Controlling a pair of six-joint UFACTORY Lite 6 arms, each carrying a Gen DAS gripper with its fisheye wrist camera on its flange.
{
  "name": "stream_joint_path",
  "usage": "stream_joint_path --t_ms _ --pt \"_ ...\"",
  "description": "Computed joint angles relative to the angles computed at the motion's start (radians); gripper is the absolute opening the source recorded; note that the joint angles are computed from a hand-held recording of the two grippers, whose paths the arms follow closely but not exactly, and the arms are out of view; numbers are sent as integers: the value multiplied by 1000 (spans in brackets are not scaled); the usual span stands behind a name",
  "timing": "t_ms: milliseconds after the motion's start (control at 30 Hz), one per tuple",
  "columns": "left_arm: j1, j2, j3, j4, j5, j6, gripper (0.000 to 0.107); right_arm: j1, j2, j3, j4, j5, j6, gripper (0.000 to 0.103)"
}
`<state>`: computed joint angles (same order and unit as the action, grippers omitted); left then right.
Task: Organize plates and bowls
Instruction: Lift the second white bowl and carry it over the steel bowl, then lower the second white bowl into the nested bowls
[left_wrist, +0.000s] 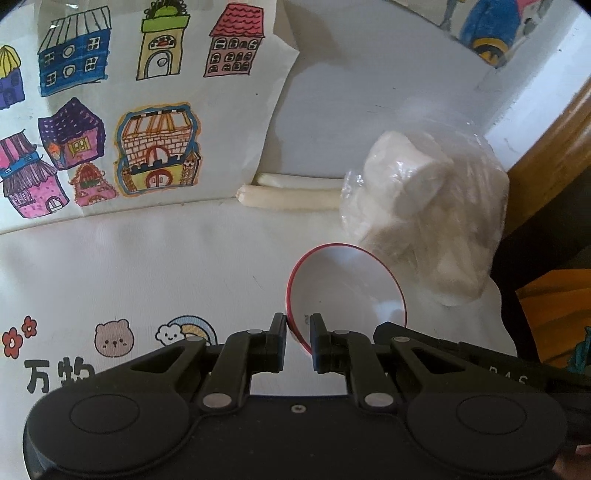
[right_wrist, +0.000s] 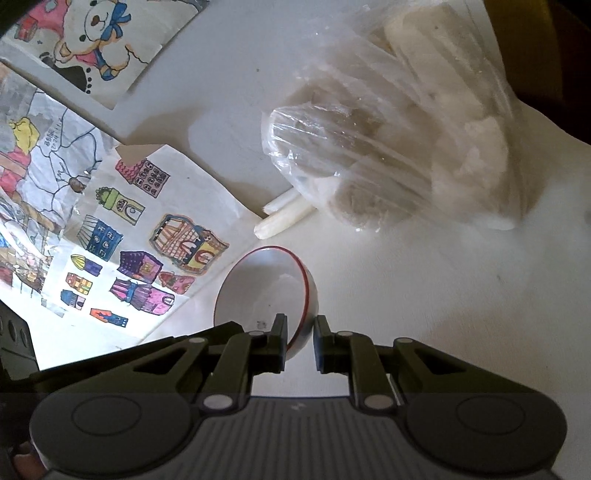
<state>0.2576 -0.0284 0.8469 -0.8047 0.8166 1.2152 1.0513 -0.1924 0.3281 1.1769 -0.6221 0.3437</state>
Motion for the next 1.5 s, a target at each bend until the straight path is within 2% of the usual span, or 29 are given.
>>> stream_joint_path --t_ms 333,967,1500 --pt "92 -101 -64 23 101 71 14 188 -43 12 276 -90 -142 16" --pt "281 -236 -165 111 284 162 15 462 -57 32 555 -166 -214 18" --pt "419 -294 -238 214 371 240 16 589 -22 41 639 -140 -197 18"
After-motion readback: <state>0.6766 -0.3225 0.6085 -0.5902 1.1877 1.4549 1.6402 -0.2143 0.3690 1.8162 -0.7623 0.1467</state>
